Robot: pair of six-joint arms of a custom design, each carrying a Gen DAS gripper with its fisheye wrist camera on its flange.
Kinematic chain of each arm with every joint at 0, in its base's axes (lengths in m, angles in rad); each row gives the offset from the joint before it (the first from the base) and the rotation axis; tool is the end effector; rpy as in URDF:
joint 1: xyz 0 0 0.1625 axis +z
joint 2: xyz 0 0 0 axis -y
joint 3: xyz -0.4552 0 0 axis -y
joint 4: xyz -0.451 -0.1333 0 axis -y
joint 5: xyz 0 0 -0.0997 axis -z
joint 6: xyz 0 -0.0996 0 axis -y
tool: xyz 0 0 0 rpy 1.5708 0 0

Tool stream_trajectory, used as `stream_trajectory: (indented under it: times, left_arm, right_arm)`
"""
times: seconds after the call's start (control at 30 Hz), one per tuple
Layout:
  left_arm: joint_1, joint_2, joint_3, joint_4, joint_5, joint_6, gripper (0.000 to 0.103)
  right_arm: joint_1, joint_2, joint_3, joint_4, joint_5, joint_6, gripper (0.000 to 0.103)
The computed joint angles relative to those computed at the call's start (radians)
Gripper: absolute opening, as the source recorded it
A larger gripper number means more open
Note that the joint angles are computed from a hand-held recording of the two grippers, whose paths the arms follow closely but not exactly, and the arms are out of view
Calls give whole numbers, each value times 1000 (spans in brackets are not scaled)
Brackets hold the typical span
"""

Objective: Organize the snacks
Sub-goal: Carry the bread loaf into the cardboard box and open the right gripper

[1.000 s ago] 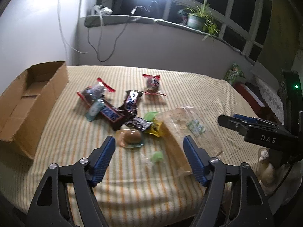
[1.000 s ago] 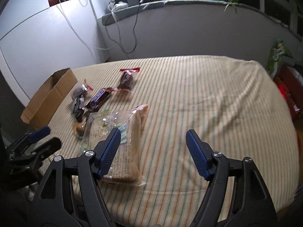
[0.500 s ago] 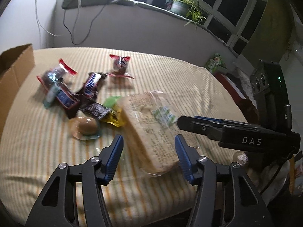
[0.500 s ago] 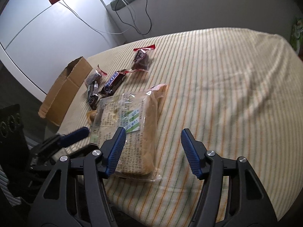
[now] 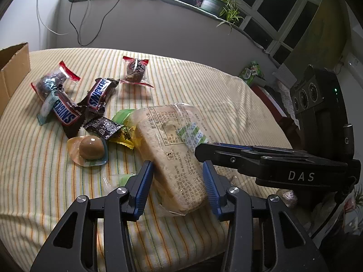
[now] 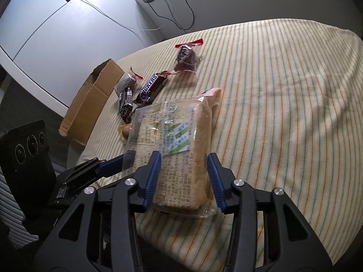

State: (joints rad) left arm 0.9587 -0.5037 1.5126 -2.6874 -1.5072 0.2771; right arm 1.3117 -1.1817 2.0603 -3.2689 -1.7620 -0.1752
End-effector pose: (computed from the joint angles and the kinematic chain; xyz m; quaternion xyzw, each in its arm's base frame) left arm -0.3159 -0.6930 -0.0876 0.4277 0.9018 -0.0583 0.0223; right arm -0.0432 -0.6093 0.2426 -0.0763 -0.9106 0.3684 0.1709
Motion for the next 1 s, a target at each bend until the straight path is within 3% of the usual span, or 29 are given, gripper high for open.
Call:
stream_trajectory:
  times: [0.5, 1.0]
  left_arm:
    - [6, -28, 26, -53, -7, 11, 41]
    - [56, -97, 12, -173, 25, 5, 41]
  right_arm:
    - [41, 1, -17, 14, -36, -8, 39]
    - [190, 127, -218, 104, -80, -94, 38]
